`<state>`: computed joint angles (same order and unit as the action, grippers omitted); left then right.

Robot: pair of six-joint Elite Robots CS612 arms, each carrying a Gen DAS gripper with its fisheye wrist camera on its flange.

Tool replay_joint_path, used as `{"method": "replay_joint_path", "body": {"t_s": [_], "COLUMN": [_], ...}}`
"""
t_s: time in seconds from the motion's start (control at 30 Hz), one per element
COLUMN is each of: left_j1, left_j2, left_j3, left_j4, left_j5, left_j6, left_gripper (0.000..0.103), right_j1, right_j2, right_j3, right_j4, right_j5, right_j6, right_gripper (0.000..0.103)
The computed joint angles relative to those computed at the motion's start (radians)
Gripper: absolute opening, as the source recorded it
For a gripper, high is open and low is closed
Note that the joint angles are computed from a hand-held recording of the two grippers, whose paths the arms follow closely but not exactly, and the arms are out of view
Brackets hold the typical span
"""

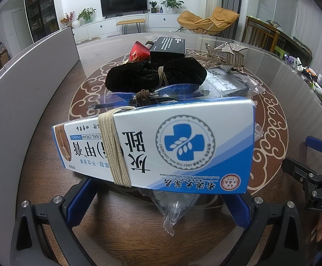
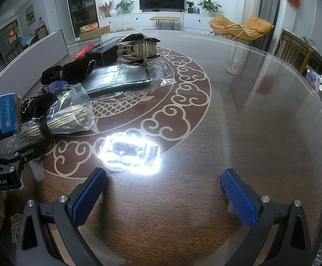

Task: Organize objects
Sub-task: 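Close the left gripper on the blue-and-white box and lift it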

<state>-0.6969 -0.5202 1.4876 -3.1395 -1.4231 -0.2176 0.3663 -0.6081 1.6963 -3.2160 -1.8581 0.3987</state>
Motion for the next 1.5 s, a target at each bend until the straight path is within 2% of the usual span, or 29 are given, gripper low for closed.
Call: {"method": "replay_joint_path", "body": {"t_s": [0.33, 0.7, 0.87, 0.93, 0.97, 1.03, 1.13, 1.2, 1.23, 1.27, 1.37, 1.43, 1.5], "left_j1": [0.000, 0.005, 0.005, 0.005, 0.007, 0.023, 0.027, 0.033, 0.037, 0.040, 0.047, 0.045, 0.041], "left_j2": [-0.002, -0.055, -0.062, -0.079, -0.081, -0.103, -0.118, -0.115, -0.112, -0.096, -0.080, -0.090, -0.114], "left_j3": [0.003, 0.154, 0.166, 0.162, 0.162, 0.181, 0.166, 0.132, 0.111, 0.066, 0.025, 0.053, 0.124], "left_j4": [0.000, -0.105, -0.107, -0.037, -0.038, -0.146, -0.217, -0.185, -0.144, -0.061, 0.073, 0.084, 0.046], "left_j5": [0.001, -0.024, -0.025, -0.019, -0.031, -0.122, -0.112, -0.099, -0.095, -0.075, -0.068, -0.057, -0.028], "left_j6": [0.001, 0.034, 0.033, -0.032, -0.042, -0.114, -0.183, -0.226, -0.242, -0.266, -0.261, -0.253, -0.223], "left_gripper": [0.103, 0.103, 0.103, 0.103, 0.103, 0.103, 0.103, 0.103, 0.103, 0.103, 0.103, 0.103, 0.103], "right_j1": [0.000, 0.000, 0.000, 0.000, 0.000, 0.000, 0.000, 0.000, 0.000, 0.000, 0.000, 0.000, 0.000], "right_j2": [0.000, -0.001, 0.000, -0.001, 0.000, -0.001, 0.000, -0.001, -0.001, 0.000, 0.000, -0.001, -0.001], "right_j3": [0.001, 0.002, 0.001, 0.002, 0.000, 0.002, 0.001, 0.002, 0.002, 0.001, 0.001, 0.003, 0.003], "right_j4": [-0.001, -0.002, -0.002, -0.002, -0.001, -0.002, -0.001, -0.002, -0.002, -0.001, -0.002, -0.003, -0.003], "right_j5": [0.001, 0.001, 0.001, 0.001, 0.001, 0.001, 0.001, 0.001, 0.001, 0.001, 0.001, 0.002, 0.002], "right_j6": [-0.001, -0.002, -0.002, -0.002, -0.001, -0.002, -0.001, -0.002, -0.002, -0.001, -0.002, -0.003, -0.003], "right_gripper": [0.103, 0.103, 0.103, 0.103, 0.103, 0.103, 0.103, 0.103, 0.103, 0.103, 0.103, 0.103, 0.103]}}
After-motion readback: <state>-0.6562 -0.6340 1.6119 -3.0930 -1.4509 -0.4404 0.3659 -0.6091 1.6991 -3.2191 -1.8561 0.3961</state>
